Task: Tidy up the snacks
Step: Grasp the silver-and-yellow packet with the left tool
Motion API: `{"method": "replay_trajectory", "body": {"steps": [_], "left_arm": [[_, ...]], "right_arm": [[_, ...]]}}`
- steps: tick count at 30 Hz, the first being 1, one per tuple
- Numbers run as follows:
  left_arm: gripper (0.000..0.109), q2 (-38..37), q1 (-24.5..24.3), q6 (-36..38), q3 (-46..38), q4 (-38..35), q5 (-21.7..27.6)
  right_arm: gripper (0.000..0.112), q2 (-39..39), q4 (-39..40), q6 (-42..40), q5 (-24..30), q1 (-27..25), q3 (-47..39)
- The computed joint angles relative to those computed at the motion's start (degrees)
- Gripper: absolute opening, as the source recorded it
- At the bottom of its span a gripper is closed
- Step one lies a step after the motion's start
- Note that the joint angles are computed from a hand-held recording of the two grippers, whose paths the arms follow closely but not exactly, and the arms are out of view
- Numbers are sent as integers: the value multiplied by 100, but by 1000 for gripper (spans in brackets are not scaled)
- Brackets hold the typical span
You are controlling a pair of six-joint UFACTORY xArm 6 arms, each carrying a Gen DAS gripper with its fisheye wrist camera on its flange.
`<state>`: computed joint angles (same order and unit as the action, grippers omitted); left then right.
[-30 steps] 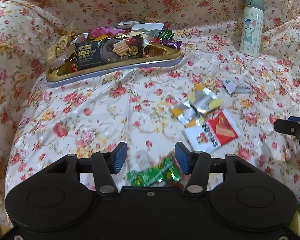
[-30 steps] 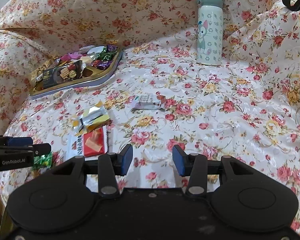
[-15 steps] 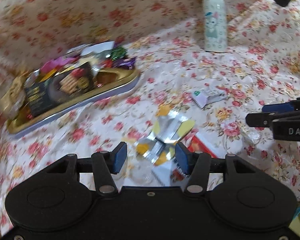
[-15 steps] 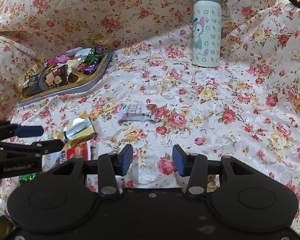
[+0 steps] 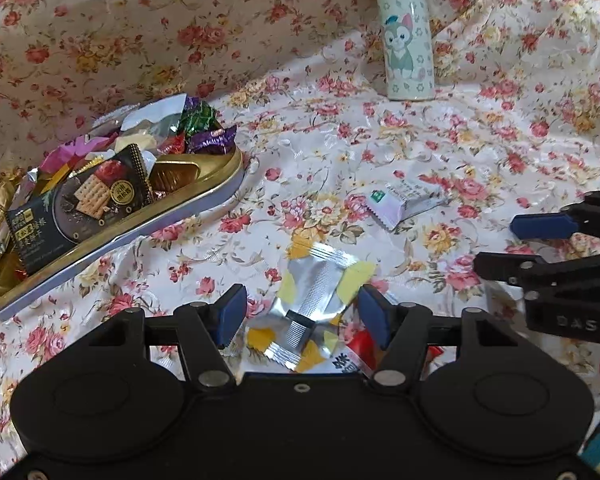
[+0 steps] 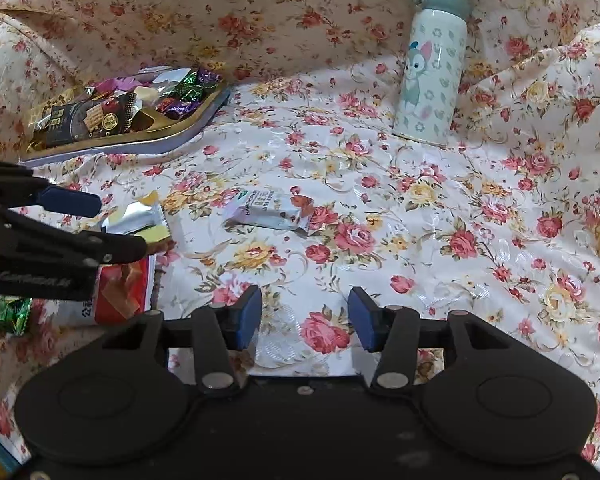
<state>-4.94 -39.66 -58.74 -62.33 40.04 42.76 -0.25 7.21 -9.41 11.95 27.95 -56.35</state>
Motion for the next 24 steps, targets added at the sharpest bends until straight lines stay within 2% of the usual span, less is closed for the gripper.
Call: {"method": "replay_trajectory", "body": {"steps": [4,7,10,16,20,24], "left_arm": [[73,69,73,-184,2,44,-10],[74,32,195,-340,78,-121,-165],[80,39,263,-583,107,-76,-171],[80,108,210,-992,54,186,-56],[80,103,186,-1163,79,329,-55],[80,103,177,-1178,73,330,-37]], "right_arm": [[52,-1,380,-342,10,-1,-8],[52,-9,393,-385,-39,11,23],[52,-30,368,-357,-102,20,74],[52,-16,331,-277,25,11,2],[52,62,805,-504,260,-19,-241],[52,292,812,-373,47,-32,-567]]}}
